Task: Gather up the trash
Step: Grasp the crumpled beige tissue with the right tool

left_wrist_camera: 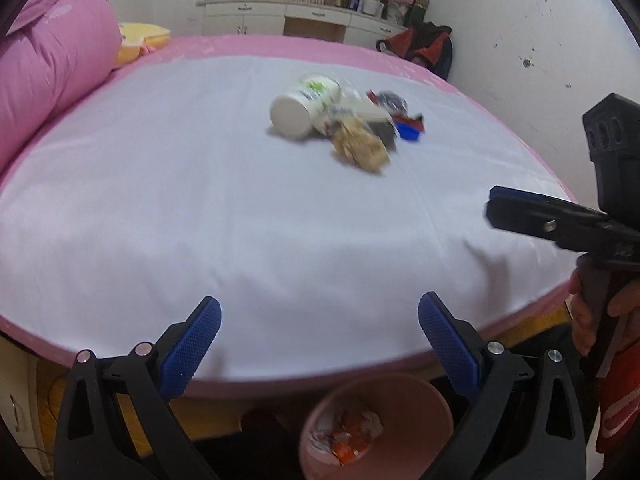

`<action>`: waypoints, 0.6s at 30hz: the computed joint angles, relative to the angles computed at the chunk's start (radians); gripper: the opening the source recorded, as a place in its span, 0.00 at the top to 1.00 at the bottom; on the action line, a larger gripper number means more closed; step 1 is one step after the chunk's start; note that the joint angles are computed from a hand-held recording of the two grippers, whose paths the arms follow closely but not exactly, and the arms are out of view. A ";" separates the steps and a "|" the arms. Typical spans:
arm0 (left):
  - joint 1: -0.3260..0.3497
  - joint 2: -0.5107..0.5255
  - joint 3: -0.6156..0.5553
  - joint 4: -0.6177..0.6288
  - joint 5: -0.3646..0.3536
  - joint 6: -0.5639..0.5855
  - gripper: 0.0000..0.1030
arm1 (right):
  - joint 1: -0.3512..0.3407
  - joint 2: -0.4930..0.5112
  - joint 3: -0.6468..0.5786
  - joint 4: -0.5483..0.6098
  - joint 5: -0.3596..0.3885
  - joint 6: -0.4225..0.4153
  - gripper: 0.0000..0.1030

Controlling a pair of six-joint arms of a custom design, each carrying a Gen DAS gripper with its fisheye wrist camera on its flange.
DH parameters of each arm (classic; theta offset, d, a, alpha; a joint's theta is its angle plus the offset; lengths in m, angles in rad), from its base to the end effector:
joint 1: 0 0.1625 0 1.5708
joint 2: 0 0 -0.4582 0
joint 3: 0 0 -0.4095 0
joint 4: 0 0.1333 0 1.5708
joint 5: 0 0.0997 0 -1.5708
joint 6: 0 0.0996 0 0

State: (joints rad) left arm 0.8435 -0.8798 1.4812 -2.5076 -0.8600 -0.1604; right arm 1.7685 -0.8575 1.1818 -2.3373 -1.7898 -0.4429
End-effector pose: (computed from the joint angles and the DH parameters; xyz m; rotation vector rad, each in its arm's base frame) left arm -0.3496 -0.6911 0.2454 0.5541 2.4699 -0.7889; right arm 0.2705 -0.7818 0.3333 0.8199 -2.6926 0.5899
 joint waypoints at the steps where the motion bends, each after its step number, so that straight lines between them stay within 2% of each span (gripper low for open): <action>1: 0.006 0.006 -0.016 -0.006 0.003 0.013 0.05 | 0.006 0.029 -0.032 -0.009 -0.018 -0.021 0.07; 7: 0.037 0.045 -0.107 -0.014 0.026 0.079 0.05 | 0.012 0.159 -0.208 0.022 -0.061 -0.079 0.10; 9: 0.051 0.064 -0.150 -0.005 0.024 0.100 0.05 | 0.014 0.217 -0.293 0.057 -0.087 -0.100 0.20; 14: 0.077 0.118 -0.254 0.024 0.015 0.143 0.05 | 0.015 0.307 -0.424 0.119 -0.138 -0.132 0.32; 18: 0.091 0.173 -0.349 0.042 0.001 0.195 0.05 | 0.014 0.353 -0.495 0.159 -0.173 -0.131 0.52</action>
State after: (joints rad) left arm 0.9342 -0.7069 1.1318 -2.4657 -0.8594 0.0350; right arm 1.7828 -0.5041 0.6867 -2.1779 -1.9633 -0.5736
